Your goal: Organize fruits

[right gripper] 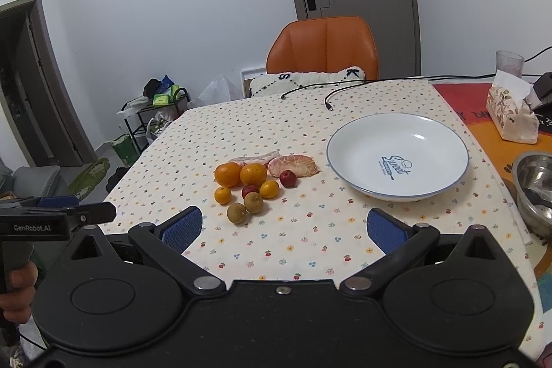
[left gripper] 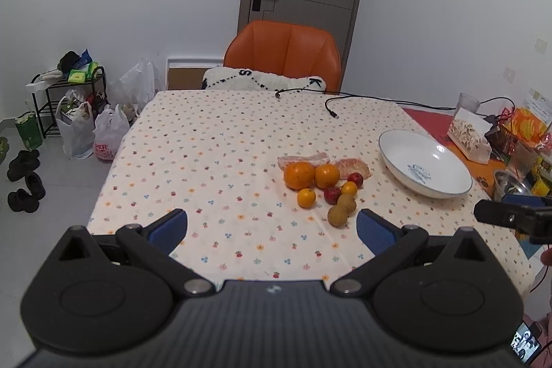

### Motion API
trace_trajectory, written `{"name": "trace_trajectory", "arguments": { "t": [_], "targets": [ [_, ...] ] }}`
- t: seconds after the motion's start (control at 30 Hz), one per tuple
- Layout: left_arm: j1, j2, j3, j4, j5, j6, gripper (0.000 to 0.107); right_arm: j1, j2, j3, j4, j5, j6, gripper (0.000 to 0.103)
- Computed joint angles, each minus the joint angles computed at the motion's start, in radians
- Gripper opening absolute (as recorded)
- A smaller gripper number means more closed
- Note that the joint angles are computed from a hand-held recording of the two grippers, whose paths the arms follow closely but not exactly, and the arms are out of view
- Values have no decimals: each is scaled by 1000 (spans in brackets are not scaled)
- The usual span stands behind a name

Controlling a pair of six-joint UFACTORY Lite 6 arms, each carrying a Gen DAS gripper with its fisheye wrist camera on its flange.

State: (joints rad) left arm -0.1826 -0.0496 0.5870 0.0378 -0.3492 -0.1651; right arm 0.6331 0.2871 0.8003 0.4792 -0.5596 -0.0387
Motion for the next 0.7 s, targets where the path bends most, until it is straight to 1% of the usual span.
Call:
{"name": "trace_trajectory", "arguments": {
  "t": [0.37,0.7],
  "targets": [
    [-6,-59,-37,38,12,-20,103,31,-45,-8,109,6,-97,103],
    [-10,-66,-31,17,30,6,103,38,-35,-3,137,10,-122,103]
  ]
}}
